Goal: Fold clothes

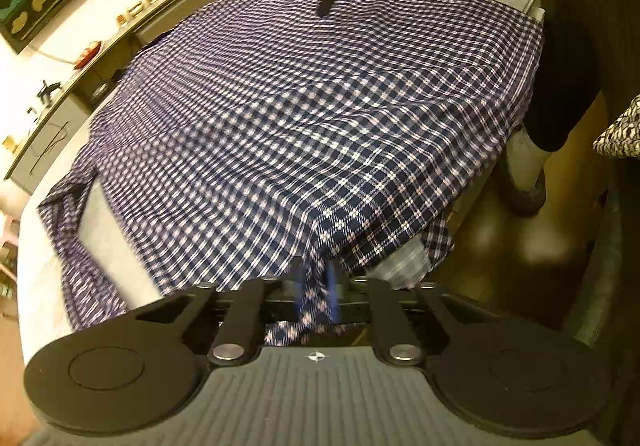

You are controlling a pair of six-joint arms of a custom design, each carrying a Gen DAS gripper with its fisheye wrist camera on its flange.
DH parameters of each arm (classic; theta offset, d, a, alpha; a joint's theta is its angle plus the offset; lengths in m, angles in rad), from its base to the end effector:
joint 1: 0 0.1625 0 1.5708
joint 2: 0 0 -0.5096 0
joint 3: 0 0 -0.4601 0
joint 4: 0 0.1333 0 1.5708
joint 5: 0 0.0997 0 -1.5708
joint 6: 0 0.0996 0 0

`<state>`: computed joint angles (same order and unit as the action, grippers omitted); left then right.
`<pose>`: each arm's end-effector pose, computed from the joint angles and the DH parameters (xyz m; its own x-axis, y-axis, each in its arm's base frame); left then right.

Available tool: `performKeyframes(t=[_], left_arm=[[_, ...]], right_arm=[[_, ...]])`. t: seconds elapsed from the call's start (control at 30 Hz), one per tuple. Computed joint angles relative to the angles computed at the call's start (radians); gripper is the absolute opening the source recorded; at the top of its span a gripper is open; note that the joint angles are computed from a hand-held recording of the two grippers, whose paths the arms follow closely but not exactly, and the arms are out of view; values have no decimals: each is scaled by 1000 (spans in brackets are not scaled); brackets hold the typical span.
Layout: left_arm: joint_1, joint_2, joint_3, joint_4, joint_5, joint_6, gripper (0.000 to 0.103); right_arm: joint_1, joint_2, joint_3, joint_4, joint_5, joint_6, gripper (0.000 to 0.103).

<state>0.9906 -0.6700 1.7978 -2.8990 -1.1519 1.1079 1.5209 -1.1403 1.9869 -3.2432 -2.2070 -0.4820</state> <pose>-0.2452 -0.6912 -0.0061 0.1197 0.9267 -0.3561 0.9632 -0.0215 0.2678 0.0419 -0.6469 0.2999 -0.7082 0.1082 0.6977 -0.3323 0.8208 -0.4646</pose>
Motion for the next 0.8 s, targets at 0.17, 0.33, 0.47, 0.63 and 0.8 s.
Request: performKeyframes(t=[0.17,0.33,0.47,0.63,0.8], left_arm=[[-16,-56,53,4,72,61,0],[-31,-45,55,-46,58,150,2],[-39,12,60,-111,41,278,39],[-34,79,53,-207,50,411,40],[-26,47,25,-94,13,325,0]], right_arm=[[-4,14,-9,32,-39,17,50],[-25,-10,-15,72,1,96,52],[-26,-18,-4,68,18,114,52],[-25,-18,24,35,15,71,53],[-34,-21,15,45,25,69,53]])
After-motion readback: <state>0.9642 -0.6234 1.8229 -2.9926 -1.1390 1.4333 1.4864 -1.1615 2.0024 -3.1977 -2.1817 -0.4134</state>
